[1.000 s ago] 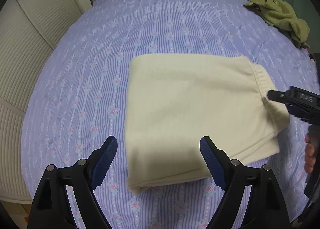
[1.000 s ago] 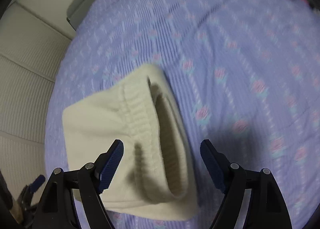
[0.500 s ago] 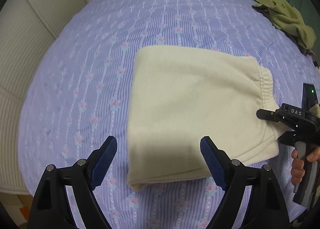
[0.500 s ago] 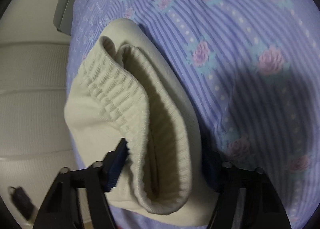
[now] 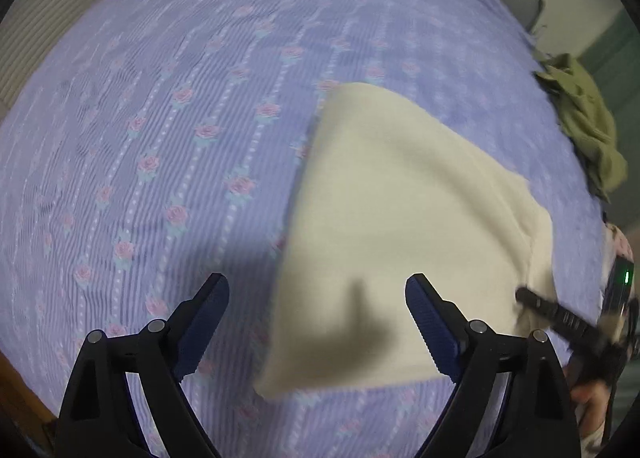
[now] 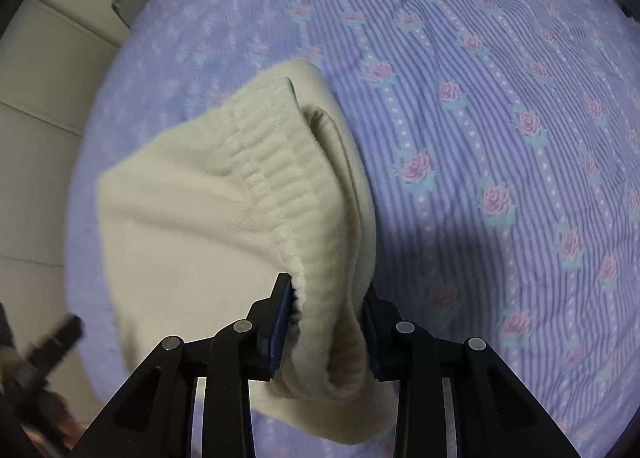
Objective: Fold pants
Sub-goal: 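Lift the bundle with the right tool while the left tool grasps its other end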
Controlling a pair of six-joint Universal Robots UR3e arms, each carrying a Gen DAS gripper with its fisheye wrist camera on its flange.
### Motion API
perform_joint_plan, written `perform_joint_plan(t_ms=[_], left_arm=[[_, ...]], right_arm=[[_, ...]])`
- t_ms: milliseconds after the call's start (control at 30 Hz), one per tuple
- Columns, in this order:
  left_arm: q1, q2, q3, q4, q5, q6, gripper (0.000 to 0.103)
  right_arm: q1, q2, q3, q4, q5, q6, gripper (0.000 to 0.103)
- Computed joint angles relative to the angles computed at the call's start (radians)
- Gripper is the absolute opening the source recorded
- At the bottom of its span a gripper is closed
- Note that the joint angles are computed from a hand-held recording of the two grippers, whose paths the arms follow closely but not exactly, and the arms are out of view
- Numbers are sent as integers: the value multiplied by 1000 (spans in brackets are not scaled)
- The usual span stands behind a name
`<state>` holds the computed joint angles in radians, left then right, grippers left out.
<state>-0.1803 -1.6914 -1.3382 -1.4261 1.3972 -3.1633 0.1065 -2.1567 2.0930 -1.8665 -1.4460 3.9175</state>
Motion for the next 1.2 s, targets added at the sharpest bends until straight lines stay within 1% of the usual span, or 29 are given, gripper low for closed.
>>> perform_joint_plan(t_ms=[67,133,233,267,333,400,467,500,567,600,633,667,700,767,800,833,933,1000,1067,1133,1200], left_arm=[[-17,-90,72,-3,-17,57,90],[-9,-131,97,-5,-47,84,90],[16,-182,111,16,-83,118,89],[23,-196,111,27,-89,130,89],[38,-224,100,28,-118,156,88],[44,-258,106,17,-140,158,88],[50,-272,85,32,-169,142,88],[55,-281,74,45,-188,132,87],[62,-281,42,77,-216,121,84],[65,-279,27,88,-228,120,77],[71,-280,20,90,-255,124,63],[76,-274,8,89,-274,126,58],[75,-266,0,93,-275,112,55],[66,-259,9,88,-271,85,37],[63,-246,17,79,-263,72,33],[62,-229,15,79,-259,67,30],[26,-158,9,107,-200,82,28],[-2,-117,27,104,-163,104,28],[-13,-94,55,85,-157,126,27],[-19,-71,98,43,-143,166,27],[1,-33,123,-13,-158,220,27]], right_arm=[[10,29,17,-9,-14,17,32],[35,103,-3,-71,-13,75,32],[68,166,-67,-33,-51,45,32],[83,225,-104,-46,-62,38,32],[101,254,-125,-37,-85,33,32],[117,289,-138,-50,-98,49,33],[129,319,-148,-68,-110,55,34],[134,368,-164,-101,-116,53,34],[140,376,-158,-115,-129,42,35],[139,382,-155,-127,-134,33,36],[139,382,-150,-135,-136,30,36],[133,379,-146,-139,-133,26,36],[133,346,-125,-131,-129,27,36],[129,317,-114,-119,-122,29,37],[132,303,-122,-104,-123,30,36],[145,248,-118,-53,-133,40,36],[185,172,-151,22,-161,71,31],[217,143,-184,51,-177,116,28],[263,140,-243,89,-209,166,27],[346,173,-343,150,-272,234,27],[459,229,-467,219,-356,330,26]])
